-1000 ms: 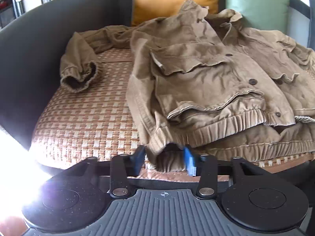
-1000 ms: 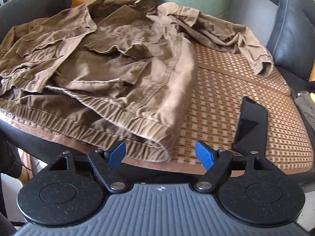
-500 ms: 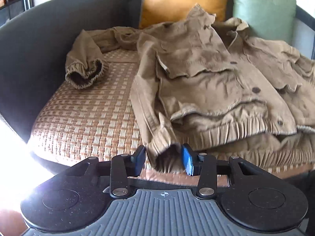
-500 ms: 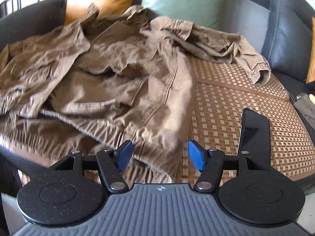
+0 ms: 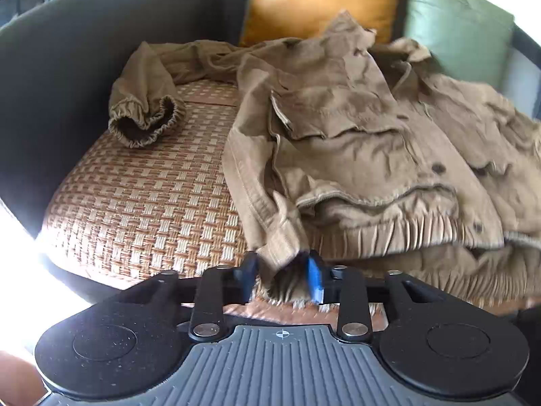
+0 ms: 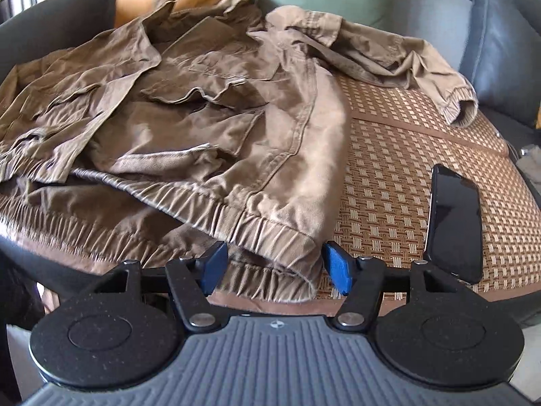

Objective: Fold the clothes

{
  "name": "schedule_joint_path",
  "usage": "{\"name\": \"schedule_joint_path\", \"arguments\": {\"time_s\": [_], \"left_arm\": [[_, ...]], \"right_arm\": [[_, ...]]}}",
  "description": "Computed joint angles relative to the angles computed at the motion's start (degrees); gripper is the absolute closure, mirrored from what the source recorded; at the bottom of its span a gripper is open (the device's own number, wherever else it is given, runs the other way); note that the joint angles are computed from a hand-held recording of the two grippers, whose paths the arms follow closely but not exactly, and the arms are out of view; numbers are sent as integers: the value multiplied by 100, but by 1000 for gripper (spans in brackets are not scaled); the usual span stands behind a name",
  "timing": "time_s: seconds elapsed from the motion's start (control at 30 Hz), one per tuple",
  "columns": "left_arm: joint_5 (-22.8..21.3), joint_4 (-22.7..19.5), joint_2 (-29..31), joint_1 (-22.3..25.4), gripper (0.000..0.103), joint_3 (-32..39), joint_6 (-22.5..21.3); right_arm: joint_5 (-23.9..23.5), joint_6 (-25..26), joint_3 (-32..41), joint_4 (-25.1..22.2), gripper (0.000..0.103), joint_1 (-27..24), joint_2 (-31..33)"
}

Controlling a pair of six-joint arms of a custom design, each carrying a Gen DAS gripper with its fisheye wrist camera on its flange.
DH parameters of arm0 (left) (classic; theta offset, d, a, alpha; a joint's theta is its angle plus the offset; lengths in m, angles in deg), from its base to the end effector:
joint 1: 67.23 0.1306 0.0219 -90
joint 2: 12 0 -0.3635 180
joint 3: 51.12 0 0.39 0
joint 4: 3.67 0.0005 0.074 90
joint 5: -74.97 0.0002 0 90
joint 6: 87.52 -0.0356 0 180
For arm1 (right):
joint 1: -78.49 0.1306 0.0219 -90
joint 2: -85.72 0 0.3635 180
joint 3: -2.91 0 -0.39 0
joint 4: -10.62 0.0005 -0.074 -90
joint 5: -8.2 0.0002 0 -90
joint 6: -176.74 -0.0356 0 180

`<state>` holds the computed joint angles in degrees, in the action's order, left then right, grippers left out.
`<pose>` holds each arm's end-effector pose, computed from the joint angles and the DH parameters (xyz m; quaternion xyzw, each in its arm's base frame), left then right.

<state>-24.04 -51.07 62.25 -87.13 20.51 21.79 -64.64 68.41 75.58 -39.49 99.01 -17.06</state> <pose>0.3617 -0.1255 0.3788 -0.0220 0.9370 -0.0448 0.3458 0.3715 0.1273 0.3659 0.0273 0.9429 -0.0342 0.3303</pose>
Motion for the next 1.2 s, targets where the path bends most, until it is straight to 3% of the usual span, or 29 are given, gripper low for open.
{"name": "schedule_joint_path", "arguments": {"time_s": [0.07,0.1,0.13,0.2,0.33,0.63,0.7,0.73,0.77,0.8,0.83,0.9,0.97,1.07,1.2], "left_arm": [[-7,21,39,-19,86,34,59],[72,44,0,23,91,25,168],[167,84,-80,91,94,2,314],[314,182,-341,244,100,-75,610],[412,127,-773,435,101,-207,819],[359,-193,-700,461,100,-525,991],[420,-244,-587,516,88,-477,996],[440,-285,-570,524,73,-443,987],[466,-335,-587,542,61,-413,964],[482,-382,-635,556,50,-400,939],[539,-397,-731,576,46,-428,890],[679,-513,-916,622,43,-450,776],[718,-676,-1075,626,42,-444,736],[789,-780,-1261,567,42,-340,726],[920,-332,-1129,247,42,-116,632]], "right_arm": [[18,-44,-4,130,37,-34,42],[-15,-14,-14,179,58,-62,55],[-75,32,-15,184,88,-101,48],[-231,115,-15,187,92,-180,-118],[-417,424,47,39,99,-277,-428],[-771,614,58,-681,99,-476,-390],[-963,580,56,-729,98,-604,-270],[-1024,546,65,-729,96,-635,-225],[-1068,526,85,-735,93,-657,-185],[-1025,575,147,-763,78,-631,-171],[-947,678,194,-779,54,-588,-203],[-737,925,229,-753,41,-480,-367],[-720,1165,321,-887,41,-410,-506],[-817,1112,442,-823,42,-349,-706],[-1349,1358,710,-373,51,-166,-519]]}}
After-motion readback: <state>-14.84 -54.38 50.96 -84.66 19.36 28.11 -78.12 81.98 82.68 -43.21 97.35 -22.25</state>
